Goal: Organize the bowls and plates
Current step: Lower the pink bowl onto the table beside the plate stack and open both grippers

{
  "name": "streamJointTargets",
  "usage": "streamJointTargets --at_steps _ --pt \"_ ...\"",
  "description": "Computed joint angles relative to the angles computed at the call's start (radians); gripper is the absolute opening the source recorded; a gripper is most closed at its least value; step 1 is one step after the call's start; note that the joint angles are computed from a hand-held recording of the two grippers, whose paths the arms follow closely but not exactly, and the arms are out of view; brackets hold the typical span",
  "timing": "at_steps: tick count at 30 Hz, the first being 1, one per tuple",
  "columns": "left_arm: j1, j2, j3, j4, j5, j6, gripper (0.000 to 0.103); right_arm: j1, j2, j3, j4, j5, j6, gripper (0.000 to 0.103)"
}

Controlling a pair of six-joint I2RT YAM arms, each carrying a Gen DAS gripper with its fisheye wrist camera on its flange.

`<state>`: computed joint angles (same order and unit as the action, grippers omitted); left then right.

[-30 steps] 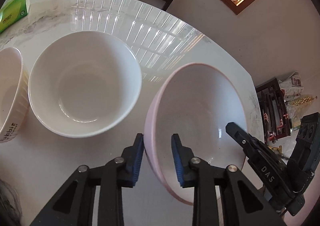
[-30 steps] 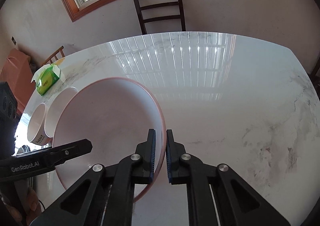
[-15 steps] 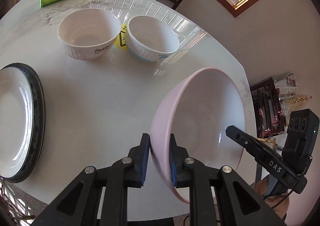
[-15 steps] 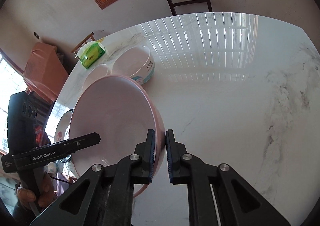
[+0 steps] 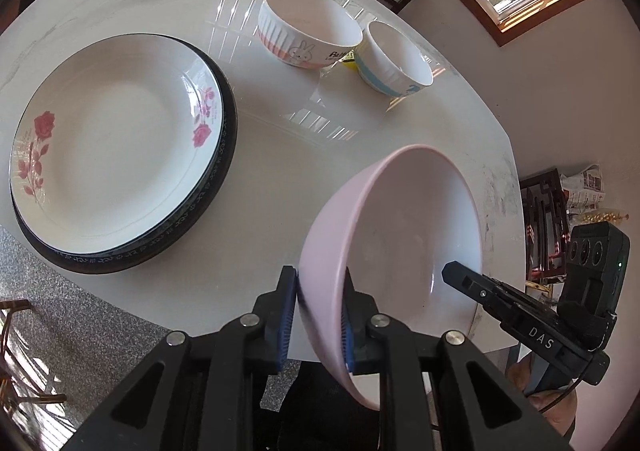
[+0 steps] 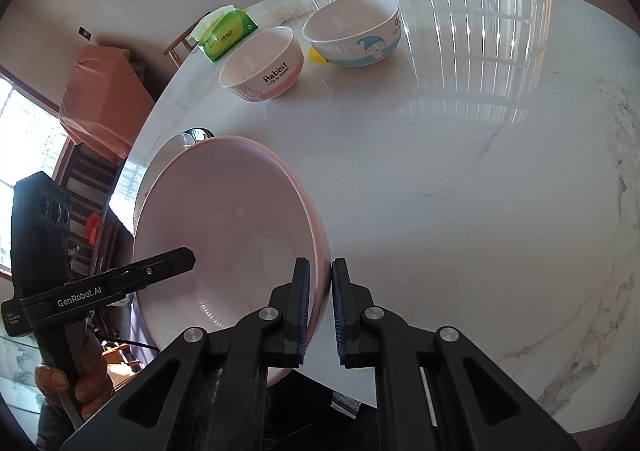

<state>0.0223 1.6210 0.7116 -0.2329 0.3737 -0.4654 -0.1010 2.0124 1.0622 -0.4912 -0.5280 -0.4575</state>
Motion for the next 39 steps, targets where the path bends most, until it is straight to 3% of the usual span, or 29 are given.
streamJointTargets --at_steps 16,19,22,25,31,39 --pt "0.013 0.106 0.031 0.073 -0.014 0.031 0.019 0.037 0.049 0.029 0.026 0.03 0.054 0.013" --pt "-0.02 0.069 0.004 0.114 -0.081 0.053 0.026 0.03 0.058 0.04 0.015 0.006 0.049 0.015" --pt "-0.064 0.021 -0.024 0.136 -0.192 0.086 0.044 0.01 0.035 0.017 0.049 -0.033 0.038 0.017" --pt "-0.075 -0.034 -0.073 0.177 -0.259 0.107 0.046 -0.021 -0.015 -0.032 0.122 -0.074 0.037 0.019" --pt "0.01 -0.108 -0.131 0.225 -0.193 0.12 0.046 -0.056 -0.073 -0.053 0.146 -0.14 0.021 0.019" --pt "0.075 -0.135 -0.07 0.144 -0.175 0.181 0.046 -0.025 -0.061 0.017 0.055 -0.163 0.037 0.021"
